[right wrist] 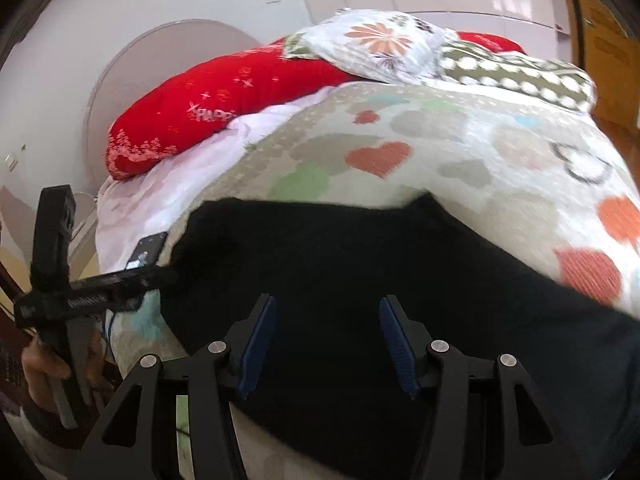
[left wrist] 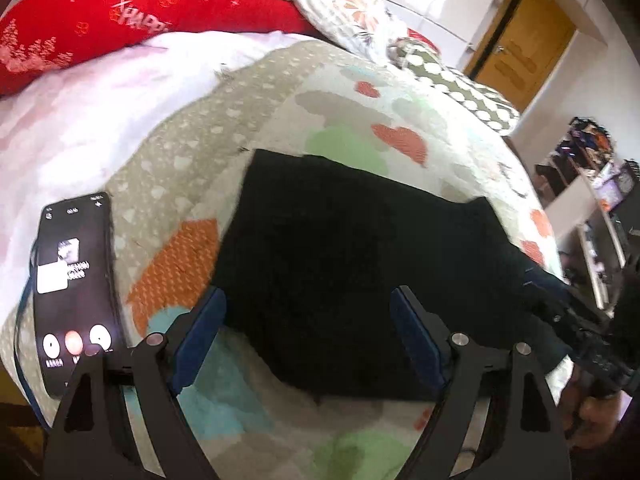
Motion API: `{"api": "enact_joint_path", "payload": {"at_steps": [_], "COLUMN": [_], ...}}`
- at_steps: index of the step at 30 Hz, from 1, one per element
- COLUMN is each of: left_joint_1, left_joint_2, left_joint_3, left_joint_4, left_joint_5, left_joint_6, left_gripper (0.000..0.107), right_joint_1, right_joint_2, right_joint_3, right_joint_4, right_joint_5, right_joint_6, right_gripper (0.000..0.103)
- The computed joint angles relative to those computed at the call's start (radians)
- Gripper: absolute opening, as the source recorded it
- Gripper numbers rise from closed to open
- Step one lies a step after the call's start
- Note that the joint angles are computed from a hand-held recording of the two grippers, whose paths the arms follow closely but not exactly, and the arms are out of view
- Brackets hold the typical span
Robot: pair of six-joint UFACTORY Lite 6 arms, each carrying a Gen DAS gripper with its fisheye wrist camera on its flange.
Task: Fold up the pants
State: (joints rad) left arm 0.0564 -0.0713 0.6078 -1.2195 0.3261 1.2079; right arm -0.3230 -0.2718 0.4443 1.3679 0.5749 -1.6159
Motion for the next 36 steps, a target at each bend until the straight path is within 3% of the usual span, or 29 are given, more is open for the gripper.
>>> {"api": "enact_joint_path", "payload": {"at_steps": [4, 9, 16, 20, 22, 25, 30, 36], "left_joint_1": [0.016, 0.061, 0.060, 0.062, 0.062, 0.073, 0.074, -0.035], "left_joint_2": [0.100, 0.180, 0.223, 0.233, 0.215, 0.136, 0.019, 0.133], "left_joint_3": [0.041, 0.062, 0.083, 0.099, 0.095, 0.058, 0.017, 0.085], "left_joint_4": [-0.118, -0.201, -0.304, -0.281, -0.243, -0.213, -0.228, -0.314], "left_joint_5": [-0.050, -0.042, -0.039, -0.033, -0.036, -0.034, 0.008, -0.020], "left_joint_6": [0.112, 0.207, 0.307, 0.278, 0.238, 0.214, 0.232, 0.296], "left_gripper": [0.085, 0.085, 0.085, 0.085, 0.085, 0.085, 0.085, 0.085], "right_joint_1": [0.216, 0.457, 0.576, 0.549, 0.531, 0.501, 0.358, 0.153], "right_joint_2": [0.187, 0.502, 0.808, 0.844, 0.797, 0.629, 0.377, 0.478], "right_joint_3": [0.132, 0.412, 0.703, 0.758, 0.713, 0.553, 0.303, 0.329], "right_joint_4": [0.242, 0.491, 0.485, 0.309, 0.340, 0.456, 0.431, 0.379], "right_joint_5": [-0.114, -0.279, -0.421, -0.387, -0.365, -0.355, -0.293, -0.230], "right_joint_6": [-0.170, -0.371, -0.318, -0.130, -0.166, -0.306, -0.328, -0.303], "right_gripper": [0.056, 0.055, 0.055, 0.055, 0.055, 0.056, 0.056, 0.056]}}
